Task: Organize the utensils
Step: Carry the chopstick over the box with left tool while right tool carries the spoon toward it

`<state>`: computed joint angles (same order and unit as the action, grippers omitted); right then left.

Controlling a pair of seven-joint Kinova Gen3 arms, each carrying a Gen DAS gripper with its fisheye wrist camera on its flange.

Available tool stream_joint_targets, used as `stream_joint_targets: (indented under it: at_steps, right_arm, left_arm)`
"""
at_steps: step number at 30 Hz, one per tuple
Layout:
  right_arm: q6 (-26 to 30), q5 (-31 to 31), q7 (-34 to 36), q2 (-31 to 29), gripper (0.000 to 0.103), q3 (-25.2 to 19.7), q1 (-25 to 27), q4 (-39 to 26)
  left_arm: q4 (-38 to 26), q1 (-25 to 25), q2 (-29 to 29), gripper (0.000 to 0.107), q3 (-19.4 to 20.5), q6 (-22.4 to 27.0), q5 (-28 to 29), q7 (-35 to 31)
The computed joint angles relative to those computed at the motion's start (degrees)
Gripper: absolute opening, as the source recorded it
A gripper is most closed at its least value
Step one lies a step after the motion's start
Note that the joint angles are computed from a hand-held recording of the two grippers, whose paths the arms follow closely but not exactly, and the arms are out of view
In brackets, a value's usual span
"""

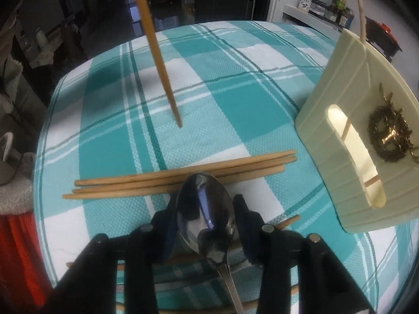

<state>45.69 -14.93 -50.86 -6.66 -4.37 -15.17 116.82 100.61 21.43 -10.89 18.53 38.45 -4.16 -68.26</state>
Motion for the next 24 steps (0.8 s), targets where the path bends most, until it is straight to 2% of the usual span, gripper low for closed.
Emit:
stream_joint_targets:
  at_steps: [3,10,17,21,24]
  right_arm:
    - [-0.60,-0.99,-0.16,-3.31,0.041,0.47,0.45,1.17]
    - [1.34,-5.52,-0.14,-15.93,0.041,6.82,0.94,3.27]
    - [2.38,-6.09,-6.36,-26.20,0.040,10.64,2.36,3.49]
    - [1.74,-6.55,-11.09,-29.90,0.040,12.47,2.26,3.39]
    - [0.93,-5.69,-14.31,-31.60,0.040,12.21,2.37,2.97]
  left_arm:
    - [0.04,0.14,-0.16,0.005,-0.47,-0.10,0.68,-0.46]
    - [-0.32,0.21,-1.26,0.005,-1.66,-0.23,2.87,-2.29]
    - [-2.31,0.27,-1.61,0.005,-1.34,0.49,4.36,-4.18]
    - [-3.96,1.02,-1.16,0.005,-1.88,1.28,6.26,-6.09]
    - [-5.72,1.37,-0.85,0.005,-2.03,1.97,7.31,-7.15]
